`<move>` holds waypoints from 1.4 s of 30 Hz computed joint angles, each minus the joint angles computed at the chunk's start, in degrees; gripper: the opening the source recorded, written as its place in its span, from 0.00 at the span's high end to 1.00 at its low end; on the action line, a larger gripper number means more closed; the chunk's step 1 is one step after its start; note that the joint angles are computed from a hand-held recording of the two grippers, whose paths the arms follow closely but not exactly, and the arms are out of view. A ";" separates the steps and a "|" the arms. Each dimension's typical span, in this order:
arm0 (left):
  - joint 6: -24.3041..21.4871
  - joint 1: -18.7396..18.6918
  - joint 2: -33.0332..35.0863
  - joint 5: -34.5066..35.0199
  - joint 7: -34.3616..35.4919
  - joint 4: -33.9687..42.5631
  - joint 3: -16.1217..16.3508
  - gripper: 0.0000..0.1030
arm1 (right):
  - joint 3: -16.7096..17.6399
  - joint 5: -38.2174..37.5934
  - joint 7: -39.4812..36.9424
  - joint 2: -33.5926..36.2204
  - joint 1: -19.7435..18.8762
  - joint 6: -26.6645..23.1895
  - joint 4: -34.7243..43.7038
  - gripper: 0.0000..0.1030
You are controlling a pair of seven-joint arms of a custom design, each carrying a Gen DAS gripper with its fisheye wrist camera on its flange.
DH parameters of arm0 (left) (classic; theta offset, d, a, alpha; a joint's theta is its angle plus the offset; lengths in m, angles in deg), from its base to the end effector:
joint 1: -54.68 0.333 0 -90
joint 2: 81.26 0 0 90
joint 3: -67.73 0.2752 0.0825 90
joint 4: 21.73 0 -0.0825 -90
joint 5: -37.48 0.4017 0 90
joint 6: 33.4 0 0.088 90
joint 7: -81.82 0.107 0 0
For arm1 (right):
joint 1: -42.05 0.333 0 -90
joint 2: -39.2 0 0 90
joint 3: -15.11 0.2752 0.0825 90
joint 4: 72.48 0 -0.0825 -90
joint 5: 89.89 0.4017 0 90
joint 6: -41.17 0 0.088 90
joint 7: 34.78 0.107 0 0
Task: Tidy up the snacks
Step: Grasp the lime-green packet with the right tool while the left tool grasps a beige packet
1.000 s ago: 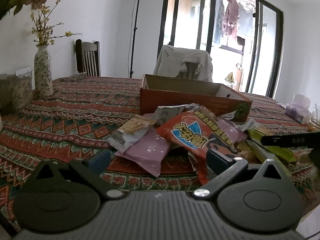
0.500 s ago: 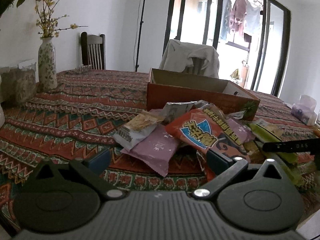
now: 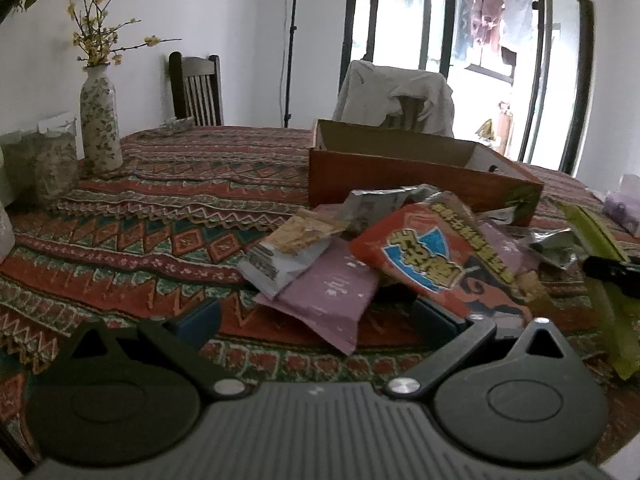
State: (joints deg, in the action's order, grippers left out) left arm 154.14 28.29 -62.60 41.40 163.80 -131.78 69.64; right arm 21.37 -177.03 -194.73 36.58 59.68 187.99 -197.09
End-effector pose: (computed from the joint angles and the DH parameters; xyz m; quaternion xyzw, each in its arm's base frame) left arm 0.6045 -0.2849 0.4003 -0.4929 0.7183 -0.4221 0.2509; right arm 0.5163 0.2454 0.3963 -0.5061 0.6898 -0.4004 0.3281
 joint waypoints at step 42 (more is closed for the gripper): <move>-22.15 23.36 22.15 -6.79 20.12 32.82 -26.62 0.11 | 1.15 -0.35 3.97 -2.09 0.80 -5.37 -0.39 0.69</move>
